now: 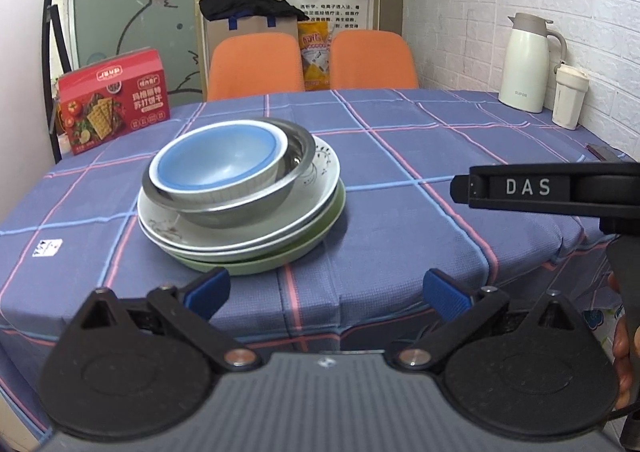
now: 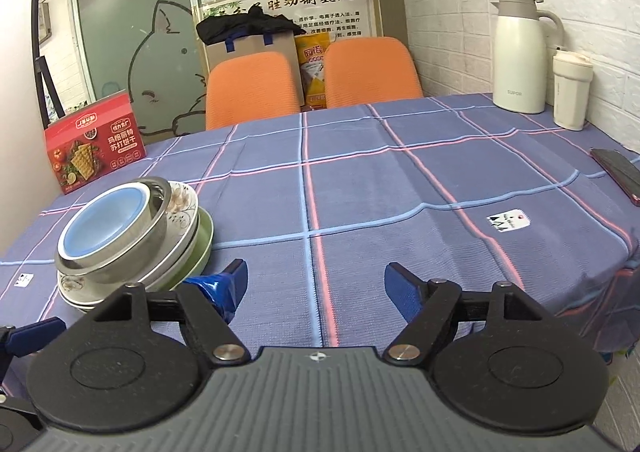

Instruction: Organize plates and bowls

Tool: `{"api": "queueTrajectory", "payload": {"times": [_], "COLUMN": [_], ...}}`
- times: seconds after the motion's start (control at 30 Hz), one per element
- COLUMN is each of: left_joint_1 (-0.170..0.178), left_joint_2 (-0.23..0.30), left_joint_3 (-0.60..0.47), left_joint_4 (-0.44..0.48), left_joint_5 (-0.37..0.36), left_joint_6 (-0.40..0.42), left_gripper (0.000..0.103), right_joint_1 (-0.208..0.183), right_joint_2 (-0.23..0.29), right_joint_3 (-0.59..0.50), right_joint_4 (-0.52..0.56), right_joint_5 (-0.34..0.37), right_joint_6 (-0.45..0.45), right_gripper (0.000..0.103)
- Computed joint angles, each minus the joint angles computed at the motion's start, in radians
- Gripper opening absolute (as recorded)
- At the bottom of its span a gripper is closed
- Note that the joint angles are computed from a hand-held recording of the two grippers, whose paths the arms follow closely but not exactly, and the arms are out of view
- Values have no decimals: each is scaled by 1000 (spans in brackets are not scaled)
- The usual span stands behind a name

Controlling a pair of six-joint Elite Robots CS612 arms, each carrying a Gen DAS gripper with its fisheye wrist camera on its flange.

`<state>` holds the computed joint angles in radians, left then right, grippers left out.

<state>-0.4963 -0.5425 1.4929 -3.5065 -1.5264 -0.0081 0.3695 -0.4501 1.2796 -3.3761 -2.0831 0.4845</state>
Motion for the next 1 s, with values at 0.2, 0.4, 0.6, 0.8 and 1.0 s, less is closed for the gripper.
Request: {"api": "queueTrajectory", "payload": {"times": [0.2,0.4,0.6,0.8,1.0], "left_joint_1": [4,6,2,0,7], "left_joint_2": [5,4,4,3,9], "left_joint_3": [-14,-21,-19,-23,-24], "left_joint_4": [43,78,78,99,70], "left_joint_5": [-14,-28,-10,2,-29], "left_joint_6": [-5,-24,-21,-21,-34], "left_gripper": [103,103,103,103,103], "right_joint_1": [-6,-6,-12,-12,-14], "right_joint_2": [-1,-2,-6,-7,-7], "right_joint_3": [5,11,22,26,24], "right_joint_4": [17,4,-3,-6,-2], "right_joint_5": [20,35,65,81,94], "right_joint_6": [22,22,37,42,37], "right_gripper": [63,63,63,63,64]}}
